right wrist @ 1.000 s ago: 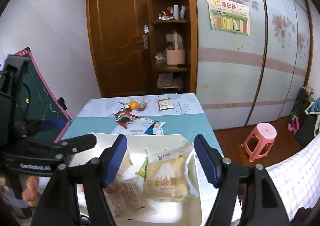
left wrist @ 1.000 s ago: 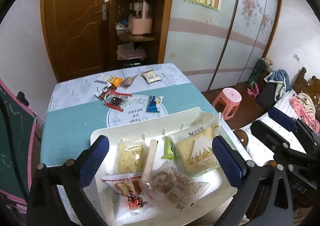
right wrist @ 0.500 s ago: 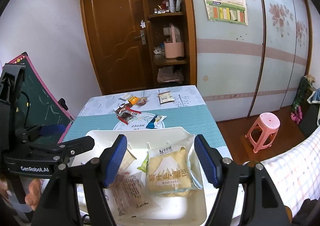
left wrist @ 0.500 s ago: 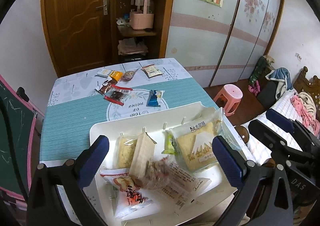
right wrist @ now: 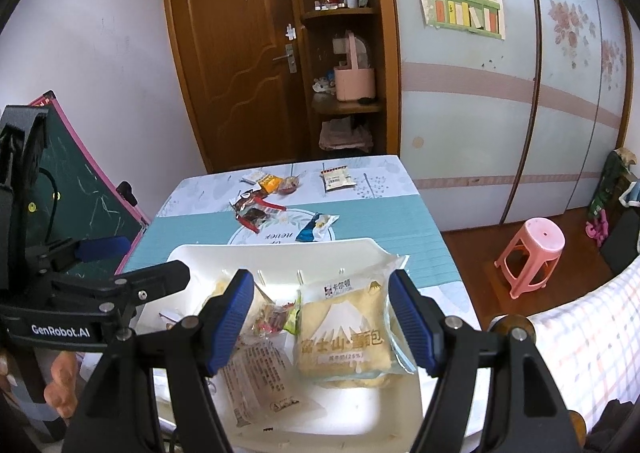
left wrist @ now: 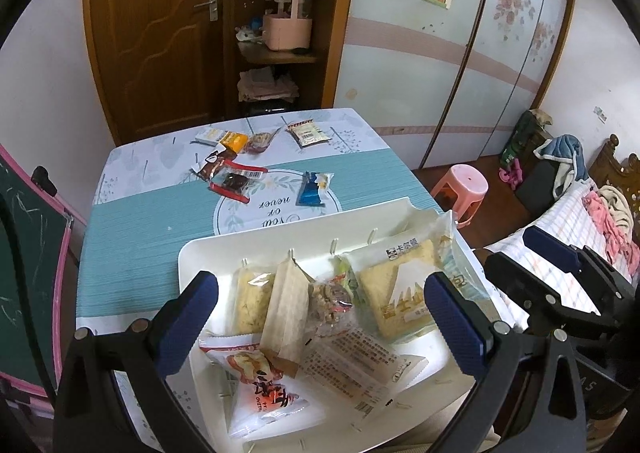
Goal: Organize snacks
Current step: 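Move both tools from the tray back to the snack pile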
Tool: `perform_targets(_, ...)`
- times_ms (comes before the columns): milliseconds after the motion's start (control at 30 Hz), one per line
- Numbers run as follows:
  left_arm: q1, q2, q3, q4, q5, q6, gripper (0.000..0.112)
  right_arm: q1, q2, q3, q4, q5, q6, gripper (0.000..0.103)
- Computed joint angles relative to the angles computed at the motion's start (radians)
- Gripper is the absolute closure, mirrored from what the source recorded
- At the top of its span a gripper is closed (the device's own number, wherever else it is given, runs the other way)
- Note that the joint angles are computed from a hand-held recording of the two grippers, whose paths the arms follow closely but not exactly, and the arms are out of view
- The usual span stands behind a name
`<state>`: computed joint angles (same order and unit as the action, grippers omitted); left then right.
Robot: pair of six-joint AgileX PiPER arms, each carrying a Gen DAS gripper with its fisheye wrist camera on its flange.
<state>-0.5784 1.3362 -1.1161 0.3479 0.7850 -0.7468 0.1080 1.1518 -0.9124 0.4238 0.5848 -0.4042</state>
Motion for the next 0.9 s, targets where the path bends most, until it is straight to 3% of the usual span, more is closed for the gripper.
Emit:
perform_targets(267,0.063,0.025,-0.016,-0.003,-0.005,0.029,0.01,0.016,0.07,-0.027,0.004,-0.002,-0.004,0.033)
perform_targets(500,0.163,0.047,-0.081,0.064,0.003,0.055,0.01,0.022,0.197,-0.149,-0.007,0.034,-0.002,0.033)
perform_targets(733,0.334,0.162,-0.332,-0.014,0.078,0.242,0.01,-0.005,0.422,-0.524,-0.033,0.218,0.013,0.033)
perform_targets(900,0.415,0.334,-0.685,-0.079,0.216,0.396,0.01,0.014,0.626,-0.939,-0.17,0.344,0.103,0.033)
